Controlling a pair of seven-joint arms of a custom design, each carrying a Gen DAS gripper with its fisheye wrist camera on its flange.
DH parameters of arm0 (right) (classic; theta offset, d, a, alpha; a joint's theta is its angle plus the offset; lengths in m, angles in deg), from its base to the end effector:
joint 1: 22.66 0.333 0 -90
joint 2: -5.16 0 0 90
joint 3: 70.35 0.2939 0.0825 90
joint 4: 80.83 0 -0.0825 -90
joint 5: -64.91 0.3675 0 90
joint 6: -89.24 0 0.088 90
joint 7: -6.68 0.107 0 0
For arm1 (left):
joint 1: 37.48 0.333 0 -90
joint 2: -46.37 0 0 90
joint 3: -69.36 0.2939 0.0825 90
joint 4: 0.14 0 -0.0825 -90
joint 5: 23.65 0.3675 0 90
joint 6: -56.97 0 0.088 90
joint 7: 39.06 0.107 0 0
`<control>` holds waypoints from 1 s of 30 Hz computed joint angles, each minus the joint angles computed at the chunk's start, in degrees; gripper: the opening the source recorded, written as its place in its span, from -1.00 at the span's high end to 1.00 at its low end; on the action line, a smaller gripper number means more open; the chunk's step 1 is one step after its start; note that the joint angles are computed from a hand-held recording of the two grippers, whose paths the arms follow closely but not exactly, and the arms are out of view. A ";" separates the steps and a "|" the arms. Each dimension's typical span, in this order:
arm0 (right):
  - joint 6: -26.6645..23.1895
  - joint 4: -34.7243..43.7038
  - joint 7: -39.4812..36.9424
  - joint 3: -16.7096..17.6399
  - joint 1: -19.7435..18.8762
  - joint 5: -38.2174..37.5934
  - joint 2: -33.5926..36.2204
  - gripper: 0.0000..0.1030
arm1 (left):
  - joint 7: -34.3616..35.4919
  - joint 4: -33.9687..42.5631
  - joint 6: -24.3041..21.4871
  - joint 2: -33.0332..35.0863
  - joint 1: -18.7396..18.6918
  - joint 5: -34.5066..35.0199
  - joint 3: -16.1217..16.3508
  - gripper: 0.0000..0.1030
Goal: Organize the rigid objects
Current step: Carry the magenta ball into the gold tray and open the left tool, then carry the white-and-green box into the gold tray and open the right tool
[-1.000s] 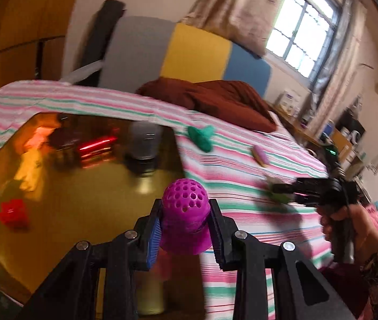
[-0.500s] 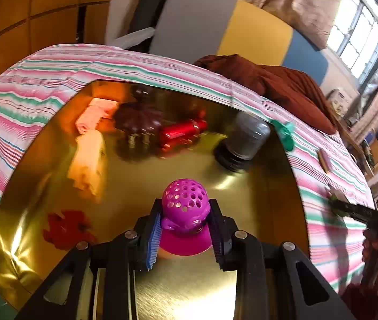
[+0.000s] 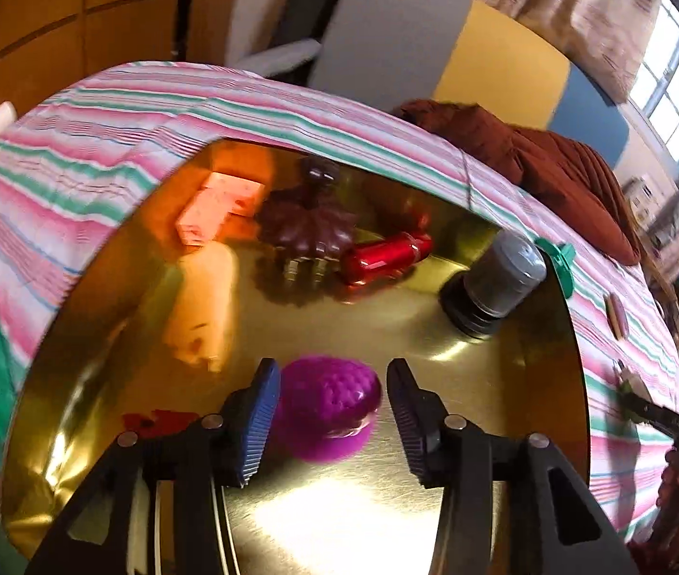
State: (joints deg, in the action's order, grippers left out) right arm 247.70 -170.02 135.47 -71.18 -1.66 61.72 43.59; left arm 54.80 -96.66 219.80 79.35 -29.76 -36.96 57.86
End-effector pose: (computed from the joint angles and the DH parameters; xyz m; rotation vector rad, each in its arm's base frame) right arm 0.6735 0.2521 0.3062 -1.5852 2.0904 -0.2477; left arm 0.6967 -0.0123 0.3275 -2.0900 1.8285 -0.8196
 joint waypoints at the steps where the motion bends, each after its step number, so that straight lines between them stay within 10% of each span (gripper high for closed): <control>1: -0.19 0.03 -0.04 -0.16 0.17 -0.24 -0.01 -0.03 | -0.75 -2.18 2.51 -1.23 -0.32 -0.12 0.46 0.09; 9: -4.84 2.93 0.90 -2.82 3.12 -5.49 0.95 -0.02 | 3.60 -19.70 20.91 -9.09 8.13 -1.35 -10.07 0.09; 15: -1.16 1.02 -0.22 -0.76 1.51 -4.80 -0.09 -0.02 | 5.04 -27.02 29.48 -8.75 24.85 3.60 -28.61 0.09; 30: 11.91 -0.30 -13.54 4.34 1.70 -1.85 -0.85 -0.02 | -4.82 -33.67 33.52 -11.17 31.90 17.93 -32.25 0.09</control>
